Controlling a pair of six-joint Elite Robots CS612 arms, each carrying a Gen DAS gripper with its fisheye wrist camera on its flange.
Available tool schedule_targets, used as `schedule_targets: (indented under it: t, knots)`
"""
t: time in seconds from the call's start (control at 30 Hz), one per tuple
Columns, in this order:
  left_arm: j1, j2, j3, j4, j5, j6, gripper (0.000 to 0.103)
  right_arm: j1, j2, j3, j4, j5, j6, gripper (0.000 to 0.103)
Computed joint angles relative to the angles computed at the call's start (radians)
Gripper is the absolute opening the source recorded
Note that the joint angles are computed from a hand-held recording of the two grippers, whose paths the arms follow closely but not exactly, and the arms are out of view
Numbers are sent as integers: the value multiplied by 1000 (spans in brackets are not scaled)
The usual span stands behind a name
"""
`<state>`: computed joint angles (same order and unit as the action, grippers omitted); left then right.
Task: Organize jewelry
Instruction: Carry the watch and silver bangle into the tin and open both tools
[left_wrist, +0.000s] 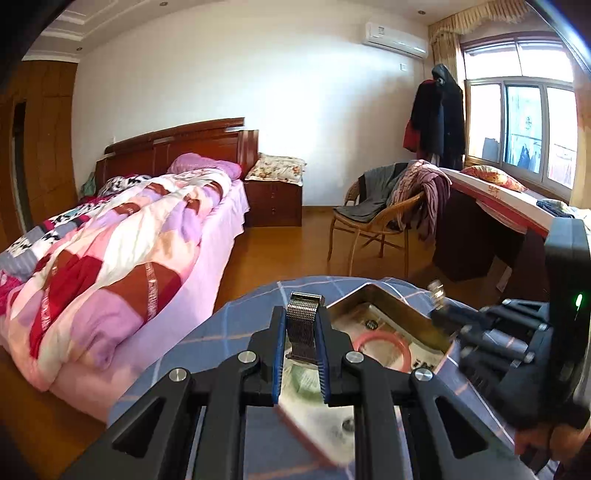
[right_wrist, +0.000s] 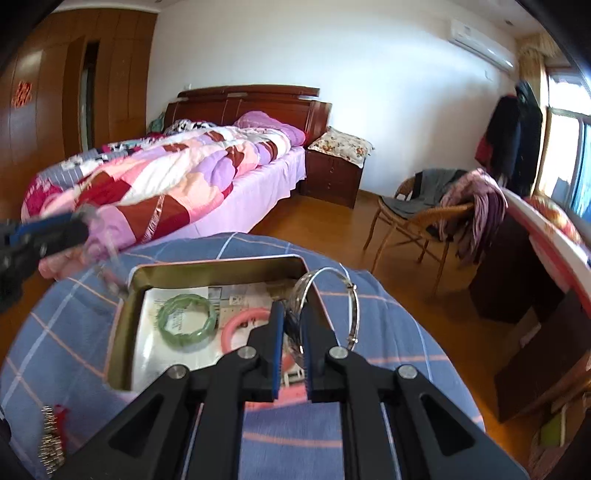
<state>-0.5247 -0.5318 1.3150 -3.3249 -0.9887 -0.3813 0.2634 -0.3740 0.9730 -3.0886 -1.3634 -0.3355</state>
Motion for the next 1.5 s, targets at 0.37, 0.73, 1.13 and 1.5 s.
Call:
schedule_targets:
  t: [0.37,0.73,1.13,1.5]
  knots:
    - [16,62,-96,205,-63,-17,15,1,55,-86,148,71,-19,12]
    - [30,78,-109,240,-144,-88,19,-32,54,-92,207,257,39,54]
    - [19,80,-107,217,-102,-67,75,-42,66,-99,92,278,192,81]
    - [14,60,-102,279,-7,-115,75,-41,65,-81,5,208,228,81]
